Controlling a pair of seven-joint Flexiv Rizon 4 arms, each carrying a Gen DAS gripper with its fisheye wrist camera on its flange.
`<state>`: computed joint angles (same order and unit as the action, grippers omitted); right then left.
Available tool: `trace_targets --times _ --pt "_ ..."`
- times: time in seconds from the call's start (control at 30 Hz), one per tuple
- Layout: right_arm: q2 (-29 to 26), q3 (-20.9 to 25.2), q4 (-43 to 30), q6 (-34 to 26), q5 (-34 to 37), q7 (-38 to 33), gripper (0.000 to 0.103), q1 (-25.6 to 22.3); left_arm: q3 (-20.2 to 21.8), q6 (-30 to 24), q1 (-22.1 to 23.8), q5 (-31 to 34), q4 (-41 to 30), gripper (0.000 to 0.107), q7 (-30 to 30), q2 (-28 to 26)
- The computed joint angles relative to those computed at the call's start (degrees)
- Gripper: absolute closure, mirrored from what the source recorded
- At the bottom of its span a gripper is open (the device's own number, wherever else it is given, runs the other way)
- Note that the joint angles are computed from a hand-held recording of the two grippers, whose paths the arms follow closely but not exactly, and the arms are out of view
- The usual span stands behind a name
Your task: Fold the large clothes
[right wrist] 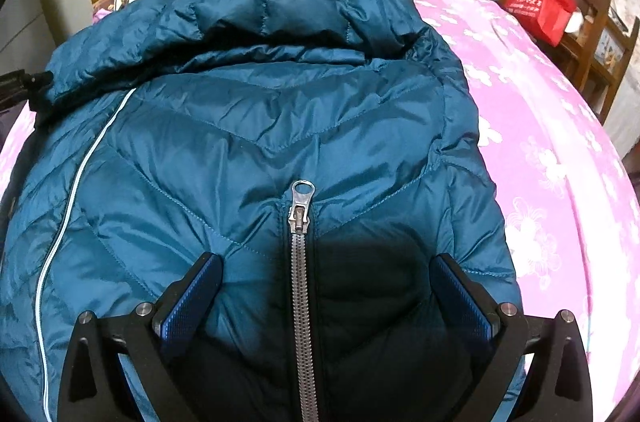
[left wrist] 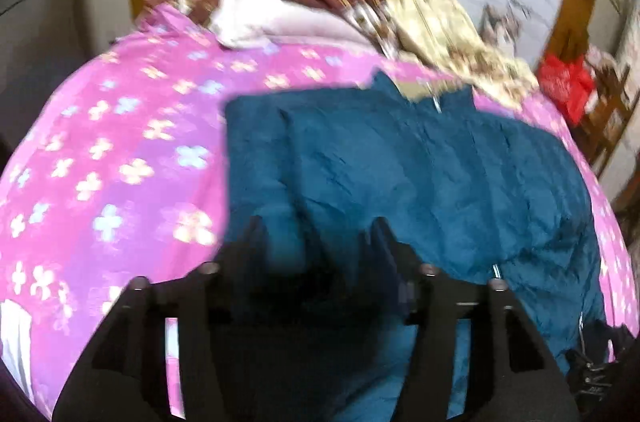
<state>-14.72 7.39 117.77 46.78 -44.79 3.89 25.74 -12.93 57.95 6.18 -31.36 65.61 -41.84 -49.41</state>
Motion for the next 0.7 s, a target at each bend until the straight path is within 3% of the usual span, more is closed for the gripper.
trace_targets --times 0.07,0.1,0.2,0.27,0.3,0.33,0.4,0.47,0.5,0.53,0.6,0.7 --pt "1.7 -0.3 0.9 0.7 -1.4 0.9 0.000 -0.4 1.8 3.2 -0.6 0.5 -1.0 0.048 -3.0 -0.3" --pt "3.6 -1.2 2.4 1.3 -5.9 4.9 0.000 -0.4 2.5 4.6 -0.9 0.5 -1.9 0.046 -5.3 -0.6" --pt "7.6 -2.4 4.9 2.3 -17.8 13.4 0.000 -3.0 2.9 4.8 -1.4 0.8 -6.1 0.038 -11.1 -2.1" --pt "8.2 -2.3 4.2 1.6 -19.9 13.5 0.000 -5.3 3.1 3.1 -2.4 2.6 -8.6 0.038 -12.5 -3.1" --pt "8.0 -2.6 3.2 2.2 -20.8 12.7 0.004 -6.7 3.6 2.4 -3.4 3.8 -9.7 0.038 -13.2 -3.6" --pt "7.0 -3.7 1.7 4.8 -23.4 11.6 0.018 -8.5 5.0 2.6 -4.9 5.8 -10.9 0.038 -14.4 -4.3" --pt "3.7 -5.6 -2.1 12.6 -26.7 8.5 0.031 -11.8 7.4 3.5 -7.5 9.3 -13.2 0.038 -16.9 -6.0" --pt "-0.3 -6.3 -7.1 14.1 -24.0 2.4 0.032 -12.5 9.4 3.3 -9.3 11.6 -16.6 0.038 -18.7 -8.4" --pt "-3.2 -6.9 -10.8 14.1 -22.3 -2.4 0.032 -12.5 12.7 3.0 -11.1 15.2 -20.7 0.038 -21.9 -11.2" --pt "-5.2 -7.5 -12.9 15.7 -21.0 -5.0 0.032 -12.7 15.7 1.2 -12.3 17.8 -24.6 0.038 -24.8 -13.6" --pt "-9.7 -7.2 -17.5 17.6 -13.5 -13.2 0.032 -13.4 17.5 -3.0 -12.7 19.0 -29.0 0.036 -26.3 -16.6" --pt "-13.5 -6.1 -19.1 15.6 -3.8 -20.6 0.030 -14.1 13.8 -4.3 -10.9 20.9 -26.9 0.033 -26.1 -16.1"
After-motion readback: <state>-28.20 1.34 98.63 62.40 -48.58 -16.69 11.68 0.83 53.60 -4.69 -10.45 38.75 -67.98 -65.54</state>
